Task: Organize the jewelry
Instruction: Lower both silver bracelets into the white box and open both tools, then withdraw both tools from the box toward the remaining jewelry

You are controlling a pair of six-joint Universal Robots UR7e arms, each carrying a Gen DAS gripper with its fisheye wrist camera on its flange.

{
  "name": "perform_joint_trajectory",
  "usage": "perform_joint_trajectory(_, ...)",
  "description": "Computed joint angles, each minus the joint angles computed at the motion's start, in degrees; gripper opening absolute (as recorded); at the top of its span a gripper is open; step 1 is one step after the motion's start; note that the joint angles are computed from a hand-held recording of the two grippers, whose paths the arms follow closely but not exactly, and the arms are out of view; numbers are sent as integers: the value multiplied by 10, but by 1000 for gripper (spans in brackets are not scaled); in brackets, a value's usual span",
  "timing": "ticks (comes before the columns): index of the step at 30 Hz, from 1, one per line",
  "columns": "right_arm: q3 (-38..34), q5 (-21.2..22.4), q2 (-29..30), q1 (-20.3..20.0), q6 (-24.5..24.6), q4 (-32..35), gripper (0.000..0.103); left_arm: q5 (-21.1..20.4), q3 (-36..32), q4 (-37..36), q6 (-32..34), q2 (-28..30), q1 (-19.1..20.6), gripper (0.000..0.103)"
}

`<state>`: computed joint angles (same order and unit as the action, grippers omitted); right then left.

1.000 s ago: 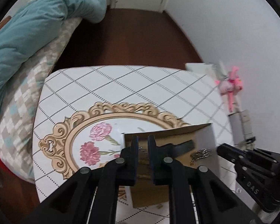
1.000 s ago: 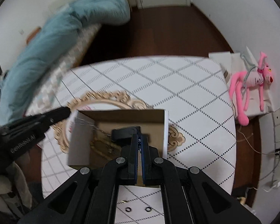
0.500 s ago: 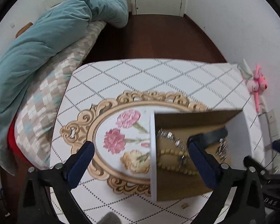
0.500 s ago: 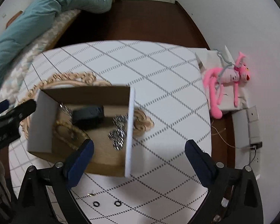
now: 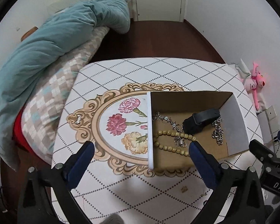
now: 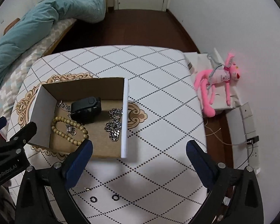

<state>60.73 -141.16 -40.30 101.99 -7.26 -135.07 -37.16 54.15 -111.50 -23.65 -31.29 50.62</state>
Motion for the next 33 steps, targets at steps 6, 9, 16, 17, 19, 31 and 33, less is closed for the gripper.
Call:
perform_joint_trajectory(6, 67, -18, -37, 17, -30, -91, 101, 25, 73, -53, 3, -44, -25, 103)
perform_joint_trajectory(9, 93, -25, -52, 27, -47, -135, 101, 30, 100, -72, 1, -63, -38, 103)
perform_joint_trajectory(16, 136, -32, -85, 56, -83, -223, 101, 34, 138, -99, -1, -96, -63, 103)
perform_joint_trajectory(17, 140, -34, -87, 60, -90, -234, 101, 35, 142, -101, -1, -100, -66, 103)
perform_joint_trajectory(19, 151, -37, -95, 68, -102, -258, 101, 34, 149, -111, 3, -106, -72, 103)
perform_joint_trajectory(31, 201, 16, -140, 53, -12, -189, 101, 37, 176, -84, -31, -116, -71, 103)
perform_joint_trajectory(33, 215, 23, -142, 38, 6, -168, 101, 29, 186, -64, -48, -115, -63, 103)
